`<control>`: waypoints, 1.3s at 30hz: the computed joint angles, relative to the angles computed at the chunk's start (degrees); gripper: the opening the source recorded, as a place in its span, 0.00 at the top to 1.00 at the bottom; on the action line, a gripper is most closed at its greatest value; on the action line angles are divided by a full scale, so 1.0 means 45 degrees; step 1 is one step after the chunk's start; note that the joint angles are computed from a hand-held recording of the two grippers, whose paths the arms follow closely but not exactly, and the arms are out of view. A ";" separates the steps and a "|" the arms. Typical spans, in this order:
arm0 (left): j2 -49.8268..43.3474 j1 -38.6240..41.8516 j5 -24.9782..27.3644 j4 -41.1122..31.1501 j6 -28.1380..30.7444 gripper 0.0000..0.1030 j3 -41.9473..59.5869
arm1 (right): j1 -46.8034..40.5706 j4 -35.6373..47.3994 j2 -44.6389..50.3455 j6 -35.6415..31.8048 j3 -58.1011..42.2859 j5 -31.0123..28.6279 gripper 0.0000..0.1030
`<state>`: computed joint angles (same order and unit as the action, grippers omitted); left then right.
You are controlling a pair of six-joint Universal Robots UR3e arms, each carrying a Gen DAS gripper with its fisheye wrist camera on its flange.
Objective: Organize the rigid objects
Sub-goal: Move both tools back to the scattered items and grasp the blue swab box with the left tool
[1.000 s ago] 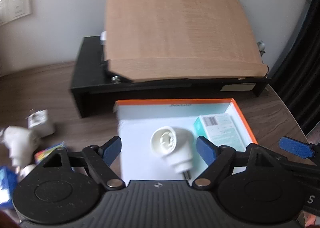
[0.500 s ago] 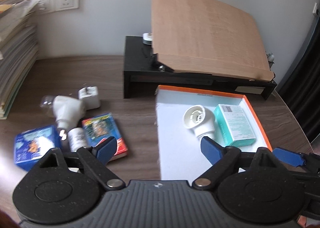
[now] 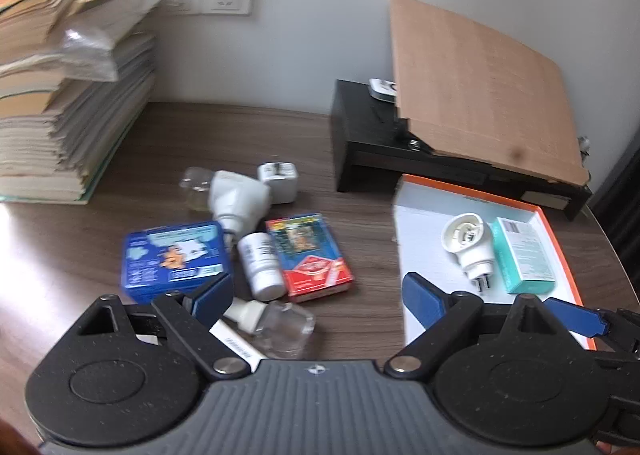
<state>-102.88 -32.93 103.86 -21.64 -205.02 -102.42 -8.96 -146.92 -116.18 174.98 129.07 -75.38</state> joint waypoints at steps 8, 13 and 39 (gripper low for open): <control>0.1534 0.0879 -0.0088 0.0514 0.0167 0.08 -0.1985 | 0.1864 -0.0813 0.1372 0.0797 -0.0654 -0.0672 0.14; 0.2647 0.2124 -0.0834 0.1166 0.1145 0.06 -0.3576 | 0.2880 -0.1166 0.2078 0.1384 -0.0969 -0.1089 0.14; -0.0480 0.8085 -0.9113 0.2309 1.4217 0.05 -0.3569 | 0.8502 -0.0534 0.6072 0.8258 -0.3894 -0.4988 0.14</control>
